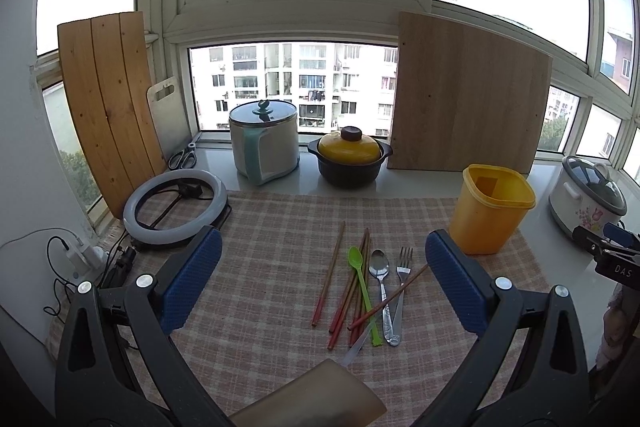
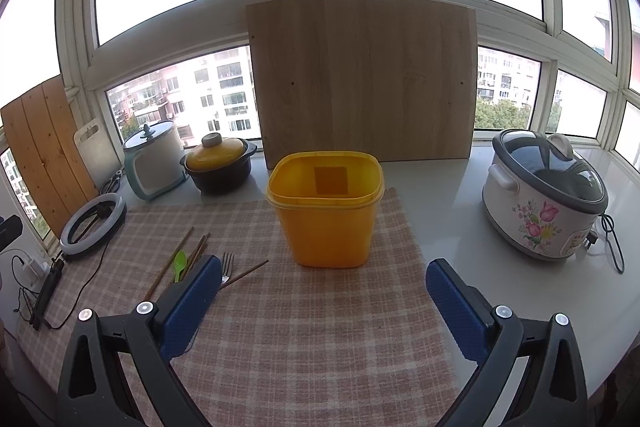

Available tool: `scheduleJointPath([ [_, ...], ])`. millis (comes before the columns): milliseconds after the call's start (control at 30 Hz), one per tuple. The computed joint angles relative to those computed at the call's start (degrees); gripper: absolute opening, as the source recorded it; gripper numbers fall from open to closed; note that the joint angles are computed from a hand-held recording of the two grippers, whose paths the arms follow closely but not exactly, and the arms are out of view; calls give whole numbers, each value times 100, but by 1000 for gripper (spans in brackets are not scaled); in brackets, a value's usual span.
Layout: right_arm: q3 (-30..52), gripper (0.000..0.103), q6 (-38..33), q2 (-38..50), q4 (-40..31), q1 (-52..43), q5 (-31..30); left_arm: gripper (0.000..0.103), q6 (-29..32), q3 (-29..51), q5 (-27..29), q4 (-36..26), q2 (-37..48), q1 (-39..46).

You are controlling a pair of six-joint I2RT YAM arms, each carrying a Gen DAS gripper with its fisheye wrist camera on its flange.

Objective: Organize utensils

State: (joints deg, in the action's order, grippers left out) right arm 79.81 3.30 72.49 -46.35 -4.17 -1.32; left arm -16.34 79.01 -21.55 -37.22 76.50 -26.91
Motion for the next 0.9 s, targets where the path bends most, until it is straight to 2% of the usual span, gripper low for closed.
scheduleJointPath([
  [33, -14, 103, 5, 3, 16, 0, -8, 103, 27, -168, 51, -29, -246, 47],
  [533, -32, 103, 22, 9, -1, -8, -28, 103, 2, 39, 144, -106, -124, 91],
  [567, -34, 103, 24, 9, 0, -9, -31, 103, -23, -213, 88, 0, -279, 41],
  [900, -34, 103, 14, 14, -3, -7, -25, 103, -20, -279, 53, 38, -313, 15],
])
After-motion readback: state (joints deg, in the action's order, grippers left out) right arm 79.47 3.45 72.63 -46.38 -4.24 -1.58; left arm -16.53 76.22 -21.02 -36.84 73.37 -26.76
